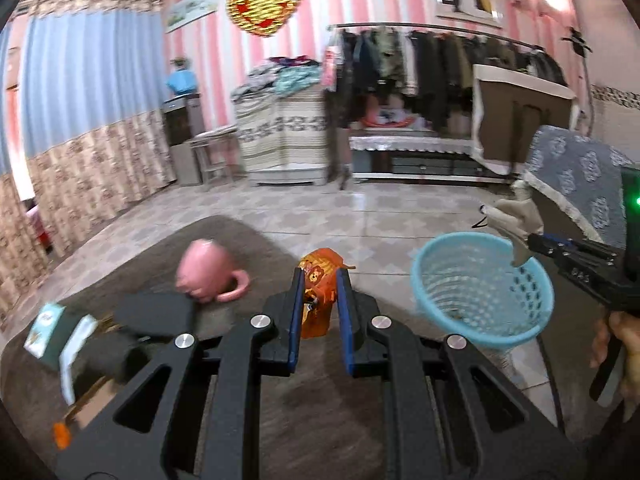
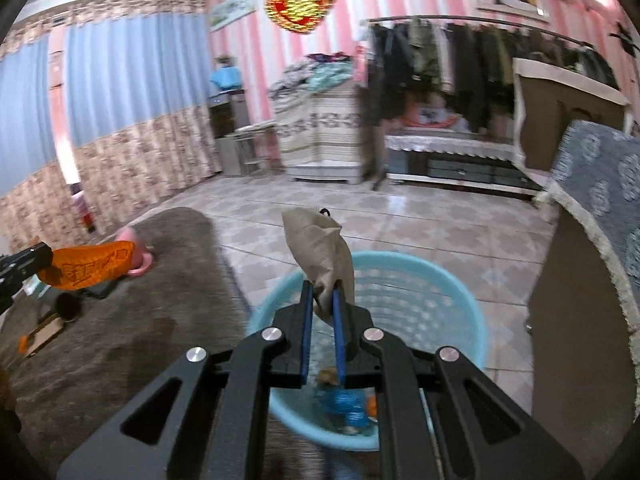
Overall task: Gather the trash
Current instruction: 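Carry the snack bag and cloth over the blue basket with both grippers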
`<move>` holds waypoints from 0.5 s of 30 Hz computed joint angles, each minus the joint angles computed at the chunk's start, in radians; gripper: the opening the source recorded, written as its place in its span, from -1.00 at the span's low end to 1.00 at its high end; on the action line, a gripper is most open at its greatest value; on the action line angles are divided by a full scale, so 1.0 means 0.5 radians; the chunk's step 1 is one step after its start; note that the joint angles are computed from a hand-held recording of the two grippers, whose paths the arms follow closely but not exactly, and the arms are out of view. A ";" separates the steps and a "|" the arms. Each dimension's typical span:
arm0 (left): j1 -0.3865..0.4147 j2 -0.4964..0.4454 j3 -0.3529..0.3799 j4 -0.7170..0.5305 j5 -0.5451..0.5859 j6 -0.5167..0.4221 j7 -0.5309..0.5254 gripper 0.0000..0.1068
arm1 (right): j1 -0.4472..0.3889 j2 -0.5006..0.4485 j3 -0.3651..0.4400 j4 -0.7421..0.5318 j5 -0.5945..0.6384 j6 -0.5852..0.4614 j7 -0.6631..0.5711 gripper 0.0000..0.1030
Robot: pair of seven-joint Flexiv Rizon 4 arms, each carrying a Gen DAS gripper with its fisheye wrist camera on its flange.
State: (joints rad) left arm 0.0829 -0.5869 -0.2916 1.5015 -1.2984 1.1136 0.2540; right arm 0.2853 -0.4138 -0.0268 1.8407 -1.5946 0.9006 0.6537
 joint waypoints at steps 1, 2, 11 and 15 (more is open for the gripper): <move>-0.020 0.002 -0.012 0.014 0.002 -0.002 0.009 -0.72 | -0.011 0.009 -0.002 0.016 0.002 0.004 0.017 -0.81; -0.037 0.001 -0.018 0.019 0.012 -0.008 0.012 -0.72 | -0.026 0.015 -0.006 0.035 -0.003 0.010 0.046 -0.81; -0.181 -0.007 -0.073 0.082 0.056 -0.089 0.030 -0.72 | -0.061 0.020 -0.009 0.082 0.084 -0.039 -0.040 -0.81; -0.238 -0.035 -0.080 0.080 0.115 -0.108 -0.006 -0.72 | -0.082 0.052 -0.003 0.150 0.107 -0.048 0.026 -0.81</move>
